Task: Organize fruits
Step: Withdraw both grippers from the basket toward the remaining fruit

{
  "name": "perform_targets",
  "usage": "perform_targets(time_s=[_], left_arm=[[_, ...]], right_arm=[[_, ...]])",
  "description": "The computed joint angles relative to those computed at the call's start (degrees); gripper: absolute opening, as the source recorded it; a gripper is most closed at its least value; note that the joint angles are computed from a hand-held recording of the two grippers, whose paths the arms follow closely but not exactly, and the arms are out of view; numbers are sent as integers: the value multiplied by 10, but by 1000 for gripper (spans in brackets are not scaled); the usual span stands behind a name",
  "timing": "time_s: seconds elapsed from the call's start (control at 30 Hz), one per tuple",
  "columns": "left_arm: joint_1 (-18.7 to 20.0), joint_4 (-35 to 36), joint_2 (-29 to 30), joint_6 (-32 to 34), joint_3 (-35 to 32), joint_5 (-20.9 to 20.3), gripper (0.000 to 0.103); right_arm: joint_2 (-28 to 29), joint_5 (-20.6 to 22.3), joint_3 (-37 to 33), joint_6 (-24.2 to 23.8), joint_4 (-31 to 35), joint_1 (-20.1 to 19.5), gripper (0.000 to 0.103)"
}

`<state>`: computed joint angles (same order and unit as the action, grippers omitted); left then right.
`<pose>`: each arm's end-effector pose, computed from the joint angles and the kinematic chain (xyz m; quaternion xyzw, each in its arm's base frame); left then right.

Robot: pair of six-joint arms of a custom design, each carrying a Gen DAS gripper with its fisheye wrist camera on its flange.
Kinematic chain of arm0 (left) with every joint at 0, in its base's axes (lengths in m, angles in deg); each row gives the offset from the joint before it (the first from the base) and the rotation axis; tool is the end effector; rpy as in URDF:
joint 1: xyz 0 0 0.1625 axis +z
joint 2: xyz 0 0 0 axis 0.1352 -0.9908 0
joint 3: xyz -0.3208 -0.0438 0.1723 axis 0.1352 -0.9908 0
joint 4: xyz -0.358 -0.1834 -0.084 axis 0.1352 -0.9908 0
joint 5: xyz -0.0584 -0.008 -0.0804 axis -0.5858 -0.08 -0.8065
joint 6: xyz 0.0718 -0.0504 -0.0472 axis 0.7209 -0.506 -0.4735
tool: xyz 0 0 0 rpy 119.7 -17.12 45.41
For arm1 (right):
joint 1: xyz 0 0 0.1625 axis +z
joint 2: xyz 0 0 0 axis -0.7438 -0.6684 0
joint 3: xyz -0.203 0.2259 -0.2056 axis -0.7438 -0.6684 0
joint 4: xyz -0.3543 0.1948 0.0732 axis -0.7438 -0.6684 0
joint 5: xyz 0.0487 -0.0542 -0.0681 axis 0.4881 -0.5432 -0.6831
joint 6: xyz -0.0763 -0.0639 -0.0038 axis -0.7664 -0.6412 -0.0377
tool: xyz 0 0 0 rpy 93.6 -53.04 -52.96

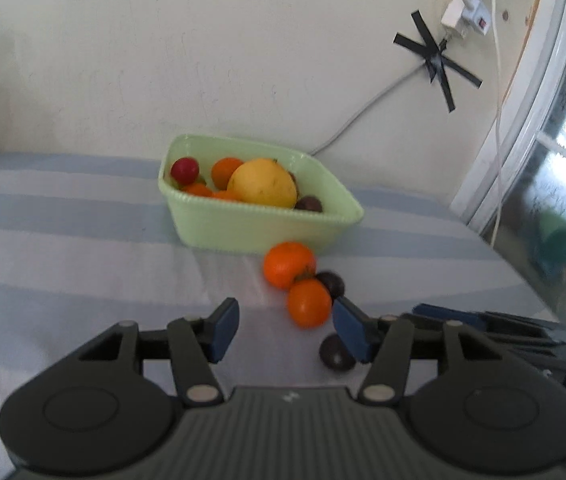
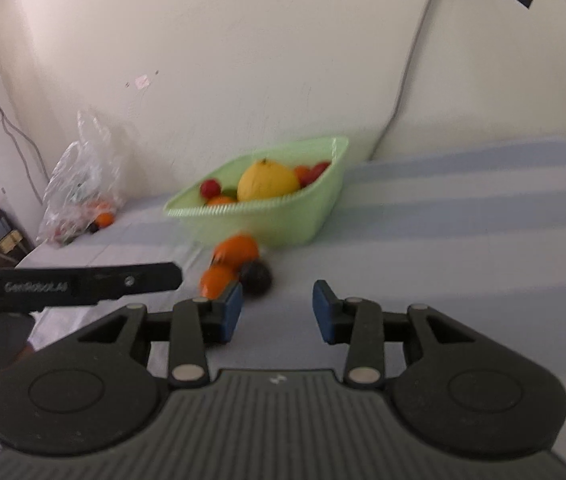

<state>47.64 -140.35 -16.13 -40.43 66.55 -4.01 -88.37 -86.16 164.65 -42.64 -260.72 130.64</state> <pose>-0.1695 -0.5757 0.0632 0.2093 0.8919 -0.3599 0.1763 0.0773 -0.5306 0.1136 0.2519 -0.8785 0.3935 0.0998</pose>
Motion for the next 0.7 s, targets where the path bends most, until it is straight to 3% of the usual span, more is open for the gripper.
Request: perform_targets(time_s=[0.27, 0.7], left_arm=[[-42, -35, -4, -20, 56, 96, 53], [-65, -45, -15, -62, 106, 148, 53]], right_arm=[[-6, -1, 50, 22, -56, -3, 42], [-20, 5, 109, 21, -96, -14, 42]])
